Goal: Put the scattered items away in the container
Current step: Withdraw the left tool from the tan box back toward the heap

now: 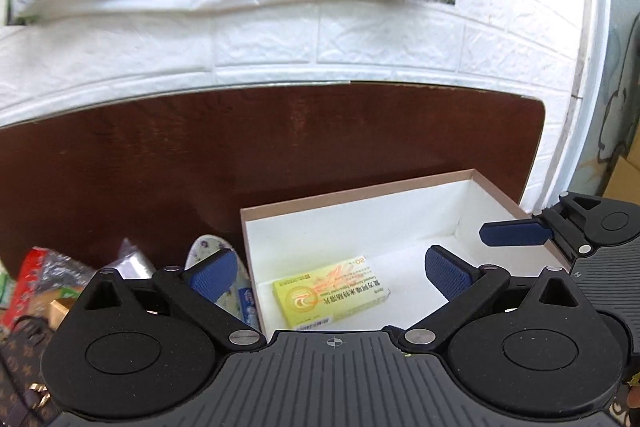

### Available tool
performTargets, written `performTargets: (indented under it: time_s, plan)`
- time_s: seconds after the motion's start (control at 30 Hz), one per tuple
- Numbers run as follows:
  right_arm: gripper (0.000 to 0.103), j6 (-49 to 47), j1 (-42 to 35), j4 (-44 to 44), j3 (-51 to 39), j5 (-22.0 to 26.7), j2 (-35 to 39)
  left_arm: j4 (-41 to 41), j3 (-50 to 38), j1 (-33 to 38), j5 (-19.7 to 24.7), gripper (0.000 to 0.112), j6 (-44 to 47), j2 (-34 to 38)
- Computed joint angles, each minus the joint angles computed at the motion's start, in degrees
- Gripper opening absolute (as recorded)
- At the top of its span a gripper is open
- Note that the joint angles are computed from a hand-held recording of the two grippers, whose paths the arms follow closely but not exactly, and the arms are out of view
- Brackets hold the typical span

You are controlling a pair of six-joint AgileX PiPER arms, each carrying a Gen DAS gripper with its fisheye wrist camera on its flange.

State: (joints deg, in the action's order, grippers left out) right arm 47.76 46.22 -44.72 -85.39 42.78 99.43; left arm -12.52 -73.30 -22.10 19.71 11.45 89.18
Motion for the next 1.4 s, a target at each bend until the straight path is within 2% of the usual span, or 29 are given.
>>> performTargets:
  time_s: [0.27,0.37,0.53,0.67,0.77,0.9,1.07,1.27,1.33,1.4]
  plan:
    - [0.102,21.31,9.57,-11.07,8.38,4.11,-5.73,-1.88,12.97,1.60,-0.62,0.103,-0.60,-12.18]
    - [0.102,28.99,14.57,-16.38,10.84,6.71,-6.21,0.95,18.01,2.52,-0.24,0.103,-4.16,-17.00]
    - [0.103,39.89,22.30,-21.86,13.11,11.35,-4.61,-2.11,26.81,6.00,0.71,0.103,-0.78,-25.25]
    - [0.103,48.52,27.35,-24.60,14.82,13.32,-2.80,5.28,32.53,6.54,1.54,0.103,-5.87,-31.44]
    - [0.103,54.36,31.16,-25.10,15.38,15.49,-1.32,1.35,35.08,8.86,3.96,0.103,-1.03,-34.59]
    - [0.103,58.65,35.15,-24.86,15.23,18.52,0.69,-3.21,38.11,11.83,6.10,0.103,4.05,-38.33]
    - [0.103,60.29,37.96,-24.25,14.28,21.81,2.78,-2.14,40.60,12.60,6.73,0.103,3.94,-40.78]
    - [0.103,62.00,38.36,-23.61,14.55,21.57,3.47,-5.93,41.35,14.87,7.11,0.103,8.46,-39.53]
    - [0.103,62.24,38.26,-23.64,14.58,21.63,4.05,-8.91,41.70,16.37,6.79,0.103,12.06,-38.42]
    - [0.102,62.22,37.98,-23.39,14.39,21.95,5.01,-15.71,42.29,19.88,7.20,0.103,20.01,-36.77]
